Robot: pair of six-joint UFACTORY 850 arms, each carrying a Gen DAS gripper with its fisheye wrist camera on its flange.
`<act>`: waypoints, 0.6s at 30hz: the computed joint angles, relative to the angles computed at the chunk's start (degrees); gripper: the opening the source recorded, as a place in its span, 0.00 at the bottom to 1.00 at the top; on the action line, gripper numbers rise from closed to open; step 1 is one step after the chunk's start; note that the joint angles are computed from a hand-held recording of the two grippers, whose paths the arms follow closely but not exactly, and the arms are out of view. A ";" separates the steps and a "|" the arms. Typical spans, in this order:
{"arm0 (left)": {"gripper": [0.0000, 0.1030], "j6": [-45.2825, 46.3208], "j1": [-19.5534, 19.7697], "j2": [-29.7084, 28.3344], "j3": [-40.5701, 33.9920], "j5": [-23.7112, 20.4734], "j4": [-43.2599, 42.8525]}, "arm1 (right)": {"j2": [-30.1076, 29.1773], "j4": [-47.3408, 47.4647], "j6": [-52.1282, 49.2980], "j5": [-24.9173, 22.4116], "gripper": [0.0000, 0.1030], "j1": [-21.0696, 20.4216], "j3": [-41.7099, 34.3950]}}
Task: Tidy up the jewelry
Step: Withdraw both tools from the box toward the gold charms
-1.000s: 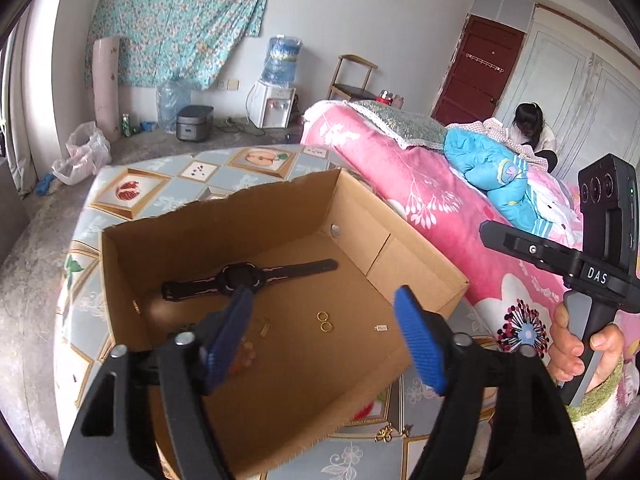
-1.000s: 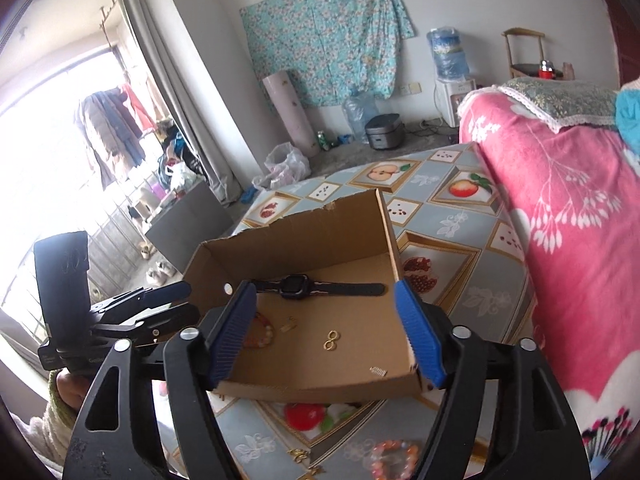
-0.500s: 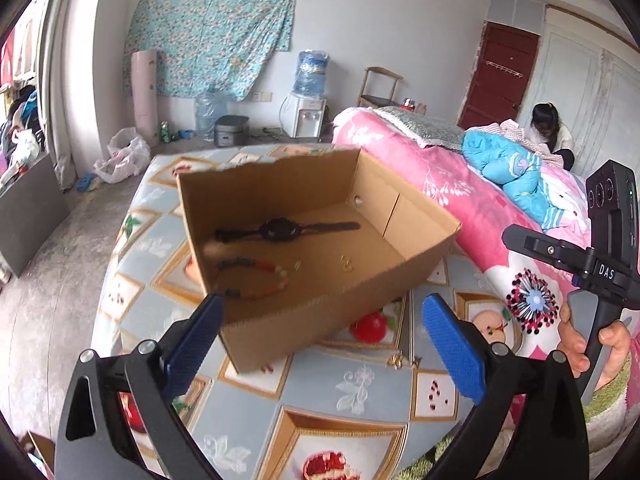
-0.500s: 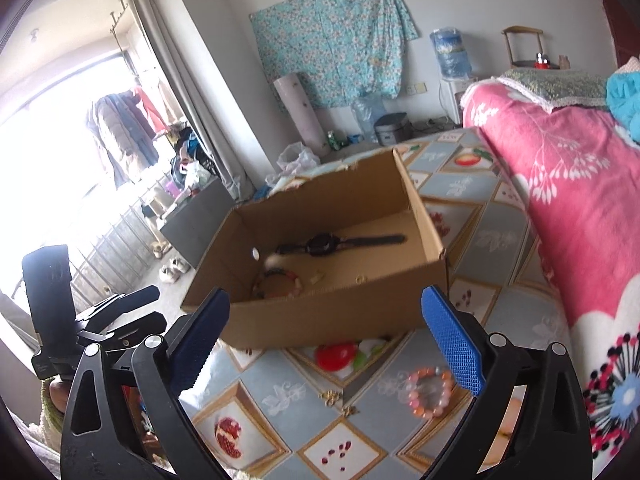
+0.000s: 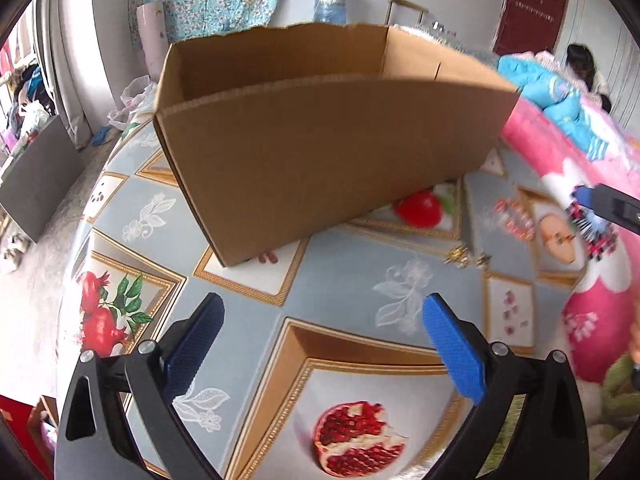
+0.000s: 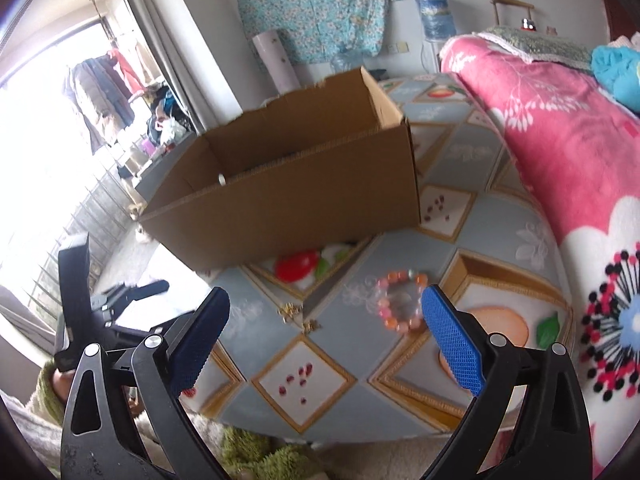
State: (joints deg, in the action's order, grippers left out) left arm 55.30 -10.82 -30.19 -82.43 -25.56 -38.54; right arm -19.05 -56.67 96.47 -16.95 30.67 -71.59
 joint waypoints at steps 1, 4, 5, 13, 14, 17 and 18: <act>0.95 -0.35 -0.06 -0.43 -0.04 0.30 0.53 | -0.61 4.33 -4.39 0.23 0.90 0.21 -0.30; 0.95 -3.70 -0.15 -1.79 -0.63 0.39 3.11 | -2.63 12.13 -13.50 -1.21 0.90 1.32 -1.71; 0.95 -4.71 -0.09 -2.10 -0.78 0.24 3.63 | -3.22 13.42 -15.40 -2.05 0.89 1.72 -2.28; 0.95 4.28 -0.01 -1.25 2.05 4.71 -2.53 | -8.21 14.05 -23.12 -8.70 0.87 4.68 -7.84; 0.95 4.32 -0.17 -1.28 2.06 4.91 -2.59 | -8.51 14.25 -23.62 -8.94 0.87 4.75 -8.18; 0.95 5.35 -0.24 -1.20 2.25 5.24 -3.54 | -9.17 15.35 -25.06 -9.49 0.87 4.88 -8.73; 0.95 5.78 -0.23 -1.16 2.39 5.36 -3.91 | -9.29 15.93 -25.55 -9.55 0.87 4.86 -8.82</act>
State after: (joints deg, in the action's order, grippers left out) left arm 61.08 -11.05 -31.35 -80.04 -20.20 -42.45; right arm -28.34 -40.75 70.92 -26.50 35.53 -80.40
